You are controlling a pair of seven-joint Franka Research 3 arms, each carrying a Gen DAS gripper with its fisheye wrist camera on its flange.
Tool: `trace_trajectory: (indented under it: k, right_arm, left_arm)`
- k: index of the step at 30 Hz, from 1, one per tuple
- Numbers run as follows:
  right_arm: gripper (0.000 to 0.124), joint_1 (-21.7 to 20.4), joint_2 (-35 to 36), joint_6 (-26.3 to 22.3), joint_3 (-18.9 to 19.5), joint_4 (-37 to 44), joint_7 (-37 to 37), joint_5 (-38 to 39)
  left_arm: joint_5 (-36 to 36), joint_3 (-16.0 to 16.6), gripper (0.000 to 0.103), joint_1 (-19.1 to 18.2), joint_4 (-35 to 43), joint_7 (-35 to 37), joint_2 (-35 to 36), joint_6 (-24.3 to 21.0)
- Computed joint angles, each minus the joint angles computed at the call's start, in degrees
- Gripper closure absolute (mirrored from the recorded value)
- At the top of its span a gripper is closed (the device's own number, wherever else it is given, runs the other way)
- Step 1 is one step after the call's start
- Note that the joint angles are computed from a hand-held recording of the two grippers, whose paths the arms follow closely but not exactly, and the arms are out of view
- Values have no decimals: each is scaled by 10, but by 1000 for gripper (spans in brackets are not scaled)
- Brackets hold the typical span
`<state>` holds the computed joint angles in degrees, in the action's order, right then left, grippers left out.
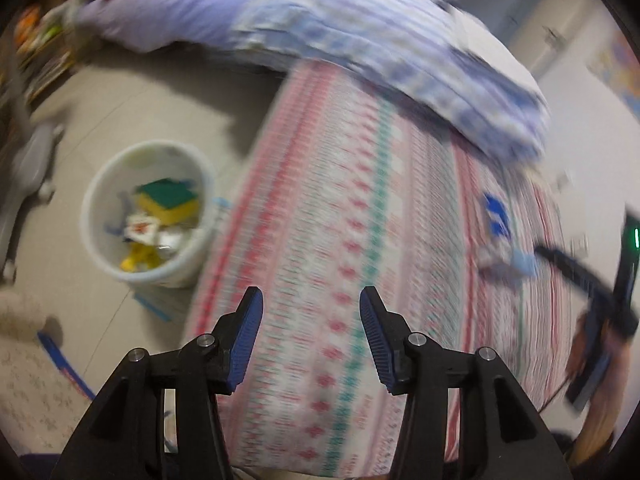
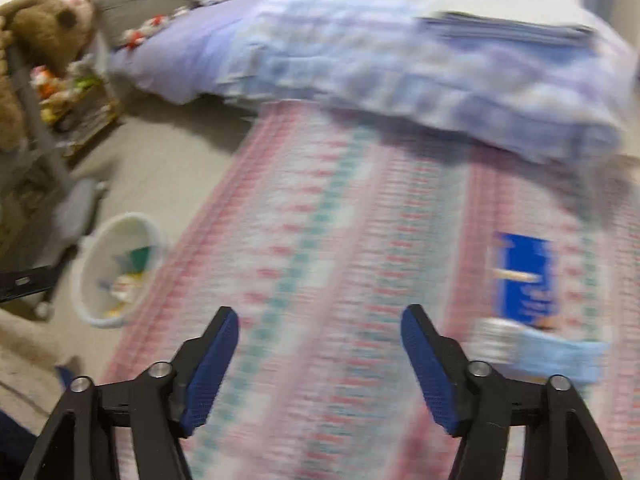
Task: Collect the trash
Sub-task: 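Return to the blanket and grasp the light-blue milk carton with the left gripper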
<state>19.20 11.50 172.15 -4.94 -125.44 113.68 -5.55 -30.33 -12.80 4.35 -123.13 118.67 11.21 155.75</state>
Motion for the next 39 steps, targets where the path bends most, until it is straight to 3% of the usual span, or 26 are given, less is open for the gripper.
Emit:
trace_trajectory:
  k: [3, 8, 10, 13, 17, 20, 23, 26, 27, 31, 34, 37, 39]
  right_arm:
    - [50, 3, -9, -23, -58, -22, 59, -65]
    - [50, -79, -29, -22, -24, -58, 22, 13]
    - [50, -94, -40, -38, -22, -66, 26, 29]
    - [50, -120, -69, -19, -7, -95, 6, 65]
    - [50, -135, -98, -7, -18, -122, 80, -16]
    - [50, -159, -110, -12, -17, -132, 135, -68]
    - [50, -182, -122, 3, -9, -152, 102, -3]
    - [50, -202, -133, 17, -7, -170, 87, 52]
    - [50, -208, -136, 18, -5, -174, 85, 64]
    - [50, -218, -133, 16, -4, -174, 41, 130]
    - [50, -214, -123, 15, -3, -165, -17, 203]
    - [50, -208, -111, 13, 2, -152, -80, 282]
    - [50, -206, -101, 11, 4, -144, -91, 293]
  left_arm:
    - [35, -11, 50, -29, -22, -9, -7, 39]
    - [31, -53, 45, -63, -24, 44, -5, 56]
    - [91, -52, 40, -96, -7, 29, 12, 54]
    - [177, -53, 40, -133, 45, 11, 54, 29]
    - [307, -35, 40, -191, 127, -42, 120, 33]
    - [486, 50, 37, -289, 168, -119, 165, 92]
    - [554, 56, 36, -309, 227, -109, 215, 39]
    - [604, 74, 36, -330, 283, -152, 258, -9]
    - [620, 76, 38, -329, 287, -174, 261, -6]
    - [544, -12, 60, -237, 272, -113, 252, 5]
    - [454, -64, 64, -180, 260, -82, 239, -7]
    - [402, -77, 66, -157, 231, -77, 219, -2]
    - [363, -89, 67, -135, 211, -72, 202, -6]
